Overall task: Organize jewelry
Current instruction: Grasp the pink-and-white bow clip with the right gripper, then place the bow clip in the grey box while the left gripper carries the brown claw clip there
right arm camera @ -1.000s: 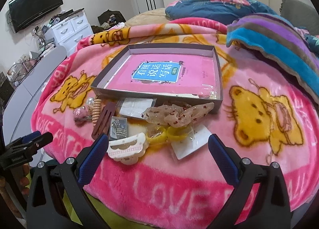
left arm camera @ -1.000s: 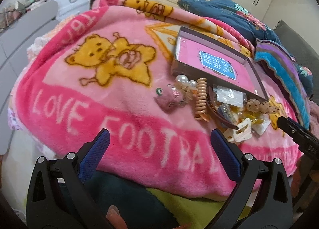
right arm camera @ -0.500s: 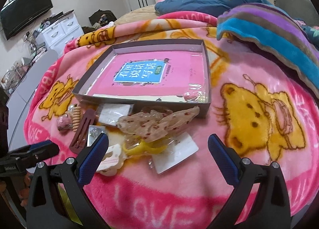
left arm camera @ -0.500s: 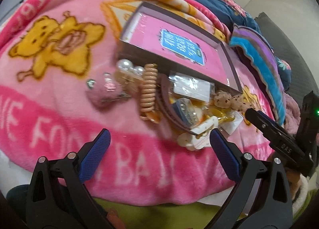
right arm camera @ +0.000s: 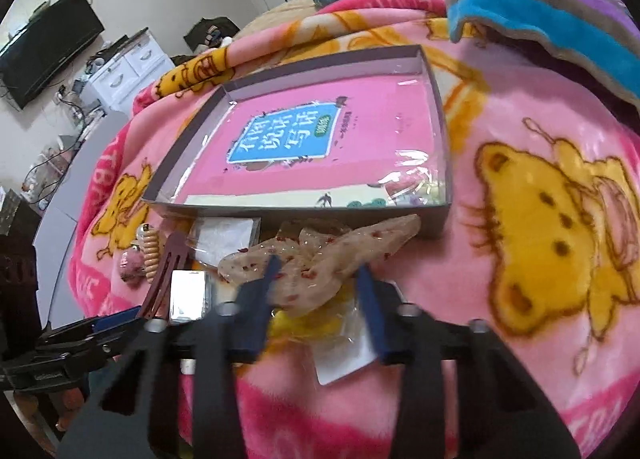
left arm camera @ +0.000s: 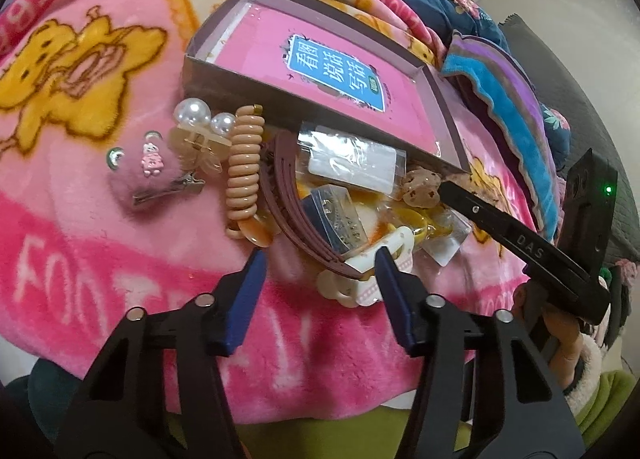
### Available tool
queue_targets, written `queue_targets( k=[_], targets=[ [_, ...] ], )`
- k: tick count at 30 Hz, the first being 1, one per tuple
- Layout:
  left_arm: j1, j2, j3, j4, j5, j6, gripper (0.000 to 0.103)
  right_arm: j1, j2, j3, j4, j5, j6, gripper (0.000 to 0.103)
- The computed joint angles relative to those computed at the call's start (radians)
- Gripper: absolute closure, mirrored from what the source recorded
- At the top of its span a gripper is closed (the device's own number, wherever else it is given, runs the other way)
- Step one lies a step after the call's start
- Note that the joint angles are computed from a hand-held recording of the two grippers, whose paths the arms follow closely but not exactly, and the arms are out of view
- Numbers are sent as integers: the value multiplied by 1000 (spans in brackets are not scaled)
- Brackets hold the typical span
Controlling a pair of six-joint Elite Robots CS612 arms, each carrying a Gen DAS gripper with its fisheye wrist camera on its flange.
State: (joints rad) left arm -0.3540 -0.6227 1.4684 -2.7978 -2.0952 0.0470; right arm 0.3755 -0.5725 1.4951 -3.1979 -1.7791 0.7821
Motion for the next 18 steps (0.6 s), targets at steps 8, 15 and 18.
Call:
queue_targets(
  k=[8, 15, 18],
  targets=[
    [-4, 17, -23, 6, -2, -31, 79, -8, -6, 35, -88, -6, -3, 85],
    [0, 25, -29, -12, -4, -61, 91, -8, -17, 61, -134, -28, -19, 86],
    [7, 26, -26, -27, -5, -81, 97, -9, -24, 71, -148, -37, -26, 86]
  ],
)
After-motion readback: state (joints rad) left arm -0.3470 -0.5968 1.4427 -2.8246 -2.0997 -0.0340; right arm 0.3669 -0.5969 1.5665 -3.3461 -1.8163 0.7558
